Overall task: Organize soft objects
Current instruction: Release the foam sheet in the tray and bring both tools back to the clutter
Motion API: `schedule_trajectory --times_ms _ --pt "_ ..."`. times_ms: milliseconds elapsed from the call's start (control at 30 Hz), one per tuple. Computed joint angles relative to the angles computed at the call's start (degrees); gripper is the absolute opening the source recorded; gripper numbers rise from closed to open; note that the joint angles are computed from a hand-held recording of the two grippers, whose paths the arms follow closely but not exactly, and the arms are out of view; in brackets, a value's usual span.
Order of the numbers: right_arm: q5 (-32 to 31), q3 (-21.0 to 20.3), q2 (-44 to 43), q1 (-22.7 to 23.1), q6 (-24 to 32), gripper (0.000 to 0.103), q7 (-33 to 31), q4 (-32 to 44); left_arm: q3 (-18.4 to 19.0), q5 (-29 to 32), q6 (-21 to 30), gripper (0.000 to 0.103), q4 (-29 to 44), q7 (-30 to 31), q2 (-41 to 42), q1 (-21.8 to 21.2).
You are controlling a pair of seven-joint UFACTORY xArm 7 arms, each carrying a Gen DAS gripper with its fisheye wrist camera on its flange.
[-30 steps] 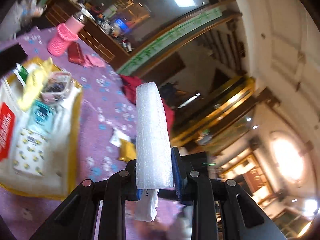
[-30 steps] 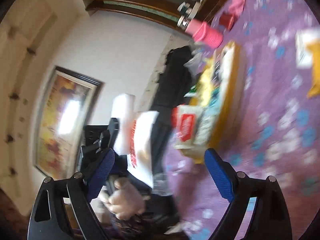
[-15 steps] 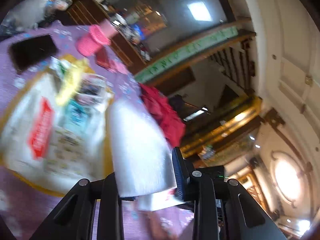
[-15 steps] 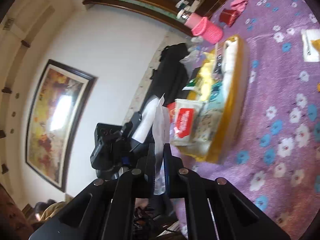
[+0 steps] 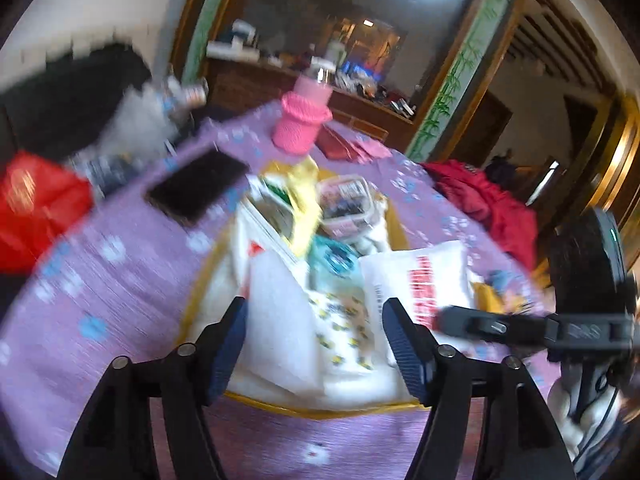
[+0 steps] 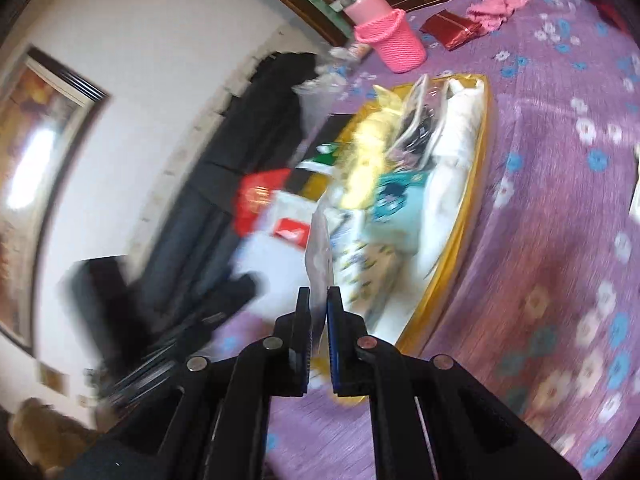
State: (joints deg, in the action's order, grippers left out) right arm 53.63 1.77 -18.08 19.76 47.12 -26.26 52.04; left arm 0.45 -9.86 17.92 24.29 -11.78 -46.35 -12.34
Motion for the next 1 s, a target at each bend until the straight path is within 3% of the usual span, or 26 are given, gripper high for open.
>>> schedule_trajectory --times_ms 133,267,367,467,700,767,1000 --pt "-11.5 4.3 2.0 -0.7 -7.3 0.016 6.9 1.1 -2.1 2.9 0.0 0.075 -1.9 -0.6 -4.0 3.9" --pt "-14.2 3.8 0.1 0.9 -9.6 0.043 7.1 -0.3 -7.0 7.4 0.6 0.077 -2.1 -3.5 -6.6 9.8" --pt "-18.2 3.9 -2.2 1.4 -11.1 0.046 8.1 -2.0 -11.6 11.3 0.6 0.079 -1.4 -7.1 -7.0 13.8" --pt "-18.4 2.1 -4.4 2.6 -10.7 0.047 7.2 -3.6 -14.2 14.6 1.8 0.079 -0.4 -9.6 -7.2 15.2" --pt "-19.3 -1.7 -14.2 2.6 -9.1 0.051 5.8 -10.4 -18.2 20.3 5.8 0.079 3.0 -13.7 -5.8 15.2" --pt "-20.3 -2.7 -17.2 1.8 -9.1 0.059 5.9 -12.2 -19.1 21.6 7.3 0.079 3.8 -14.7 -5.6 14.7" --pt "-24.6 -9.0 -28.5 -4.0 -7.1 0.062 6.1 -16.9 -22.6 25.4 10.4 0.079 7.7 -17.6 -2.5 11.6"
